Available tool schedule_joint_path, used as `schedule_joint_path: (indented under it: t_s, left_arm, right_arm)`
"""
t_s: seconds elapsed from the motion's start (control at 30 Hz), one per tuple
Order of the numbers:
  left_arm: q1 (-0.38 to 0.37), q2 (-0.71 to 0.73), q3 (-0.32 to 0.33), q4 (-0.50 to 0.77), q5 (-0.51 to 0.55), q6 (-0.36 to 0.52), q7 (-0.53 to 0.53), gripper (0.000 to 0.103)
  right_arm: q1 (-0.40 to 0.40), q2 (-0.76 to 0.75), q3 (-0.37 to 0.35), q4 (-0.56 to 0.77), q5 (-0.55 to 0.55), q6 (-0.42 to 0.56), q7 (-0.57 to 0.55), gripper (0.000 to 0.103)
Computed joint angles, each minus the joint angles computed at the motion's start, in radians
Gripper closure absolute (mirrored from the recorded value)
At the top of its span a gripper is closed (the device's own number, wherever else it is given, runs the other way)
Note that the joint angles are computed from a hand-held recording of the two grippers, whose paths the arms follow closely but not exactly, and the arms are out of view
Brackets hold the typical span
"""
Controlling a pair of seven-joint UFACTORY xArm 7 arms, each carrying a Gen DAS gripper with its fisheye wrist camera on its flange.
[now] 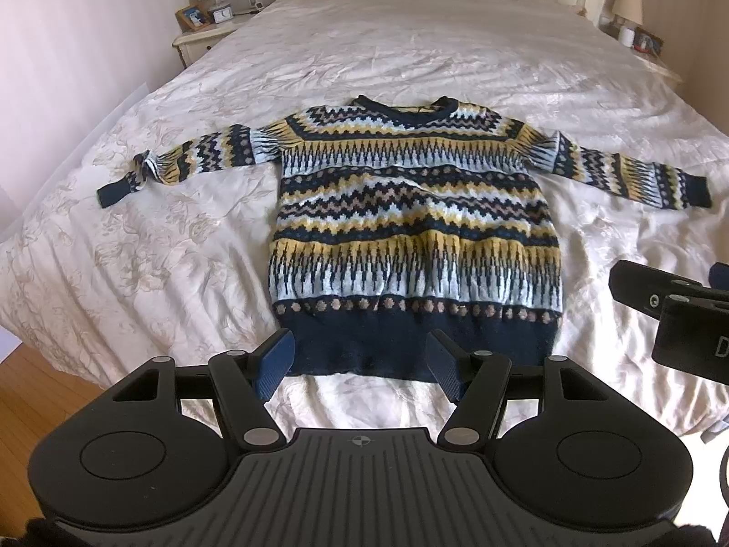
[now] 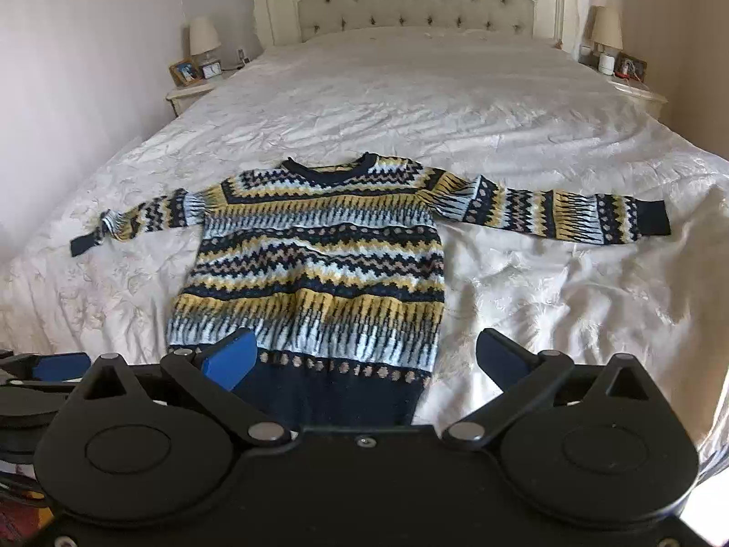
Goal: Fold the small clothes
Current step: 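Move both tools toward the patterned sweater lying flat on the bed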
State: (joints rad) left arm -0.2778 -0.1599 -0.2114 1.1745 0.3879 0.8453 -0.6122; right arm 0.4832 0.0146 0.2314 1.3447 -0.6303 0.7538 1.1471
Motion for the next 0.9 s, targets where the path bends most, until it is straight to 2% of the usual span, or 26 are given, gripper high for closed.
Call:
schedule_joint_path:
  t_s: [0.07, 0.23, 0.57, 0.9]
  left_arm:
    - [0.000, 0.000, 0.000, 0.000, 0.000, -0.001, 0.000, 0.040]
    - [-0.002, 0.002, -0.001, 0.003, 0.003, 0.002, -0.003, 0.040]
    - [-0.007, -0.004, -0.014, 0.007, 0.038, 0.008, -0.037, 0.040]
    - [-0.007, -0.008, -0.010, 0.008, 0.029, 0.013, -0.030, 0.040]
  right_arm:
    - [0.002, 0.001, 0.001, 0.006, -0.005, 0.018, 0.008, 0.001]
    - [0.036, 0.034, 0.010, 0.075, -0.095, 0.170, 0.029, 0.001]
    - [0.015, 0.001, -0.003, 0.019, -0.032, 0.072, 0.030, 0.001]
    - [0.002, -0.008, 0.000, 0.004, -0.005, 0.038, 0.027, 0.001]
